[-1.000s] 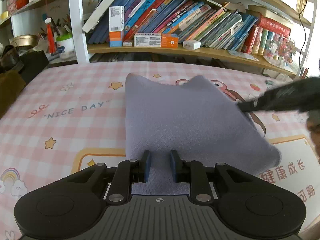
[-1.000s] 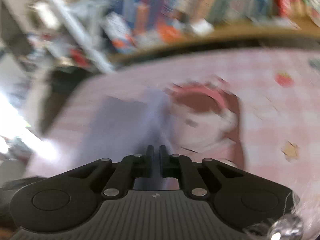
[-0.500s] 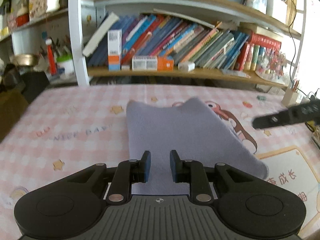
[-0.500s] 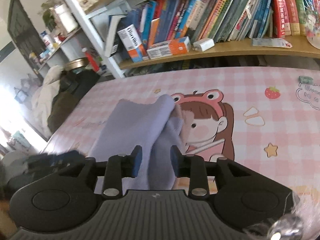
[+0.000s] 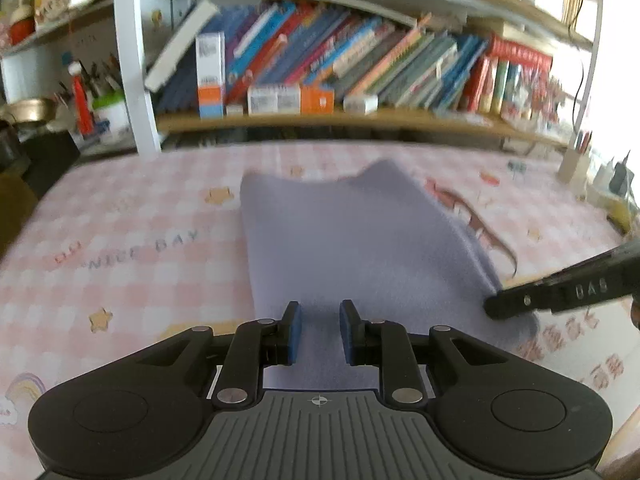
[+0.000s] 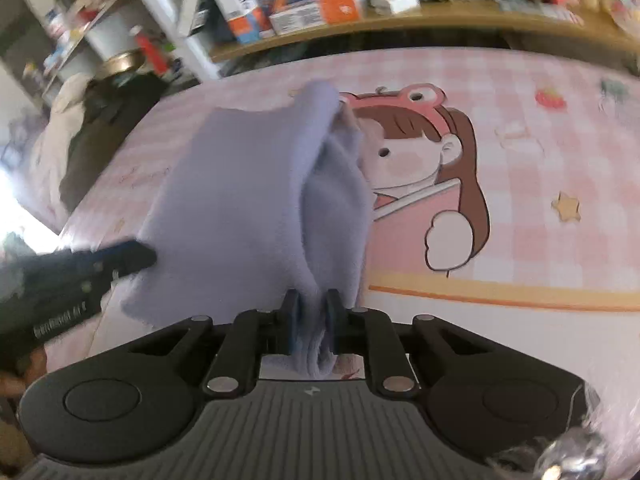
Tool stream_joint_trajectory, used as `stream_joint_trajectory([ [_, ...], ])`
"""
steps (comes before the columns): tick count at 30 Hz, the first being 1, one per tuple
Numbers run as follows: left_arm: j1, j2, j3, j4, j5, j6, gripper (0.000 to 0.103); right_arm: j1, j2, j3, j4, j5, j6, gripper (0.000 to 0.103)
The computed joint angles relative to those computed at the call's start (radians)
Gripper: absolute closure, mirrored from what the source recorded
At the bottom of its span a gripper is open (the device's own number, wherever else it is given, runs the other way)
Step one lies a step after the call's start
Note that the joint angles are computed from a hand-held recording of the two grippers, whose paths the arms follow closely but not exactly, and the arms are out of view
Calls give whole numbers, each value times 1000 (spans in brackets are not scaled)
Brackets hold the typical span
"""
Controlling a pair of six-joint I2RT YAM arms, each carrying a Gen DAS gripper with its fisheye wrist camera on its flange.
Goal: Fold clothes
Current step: 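Hold the folded edge with both grippers and lay it flat on the sweater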
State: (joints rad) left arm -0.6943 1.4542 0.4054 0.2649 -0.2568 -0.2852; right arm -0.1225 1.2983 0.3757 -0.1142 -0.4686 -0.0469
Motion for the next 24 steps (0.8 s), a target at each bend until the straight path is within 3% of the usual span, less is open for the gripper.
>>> stream_joint_trajectory([
  [3,15,-9,-17,22,23,15,81,26,-17,17,-33,30,3,89],
  [6,43,-40,-31,44,54,37,81,28,-57,51,-72,11,2,79],
  [7,49,-44,-32,52,64,45,81,35,-60,58,-52,9,12,71],
  [13,47,3,-2,80,93,84,81,97,154,192,41,39,117,69],
  [15,47,15,2,84,98,91,81,118,211,231,28,70,120,76],
  [16,51,20,5,83,103,92,81,112,185,211,56,41,99,91],
  [19,70,23,2,87,125,83,81,102,93,142,151,-28,63,92],
  [22,80,29,5,88,143,77,81,123,54,110,179,30,24,92],
  [24,76,37,11,87,145,80,81,164,157,151,153,143,59,92],
])
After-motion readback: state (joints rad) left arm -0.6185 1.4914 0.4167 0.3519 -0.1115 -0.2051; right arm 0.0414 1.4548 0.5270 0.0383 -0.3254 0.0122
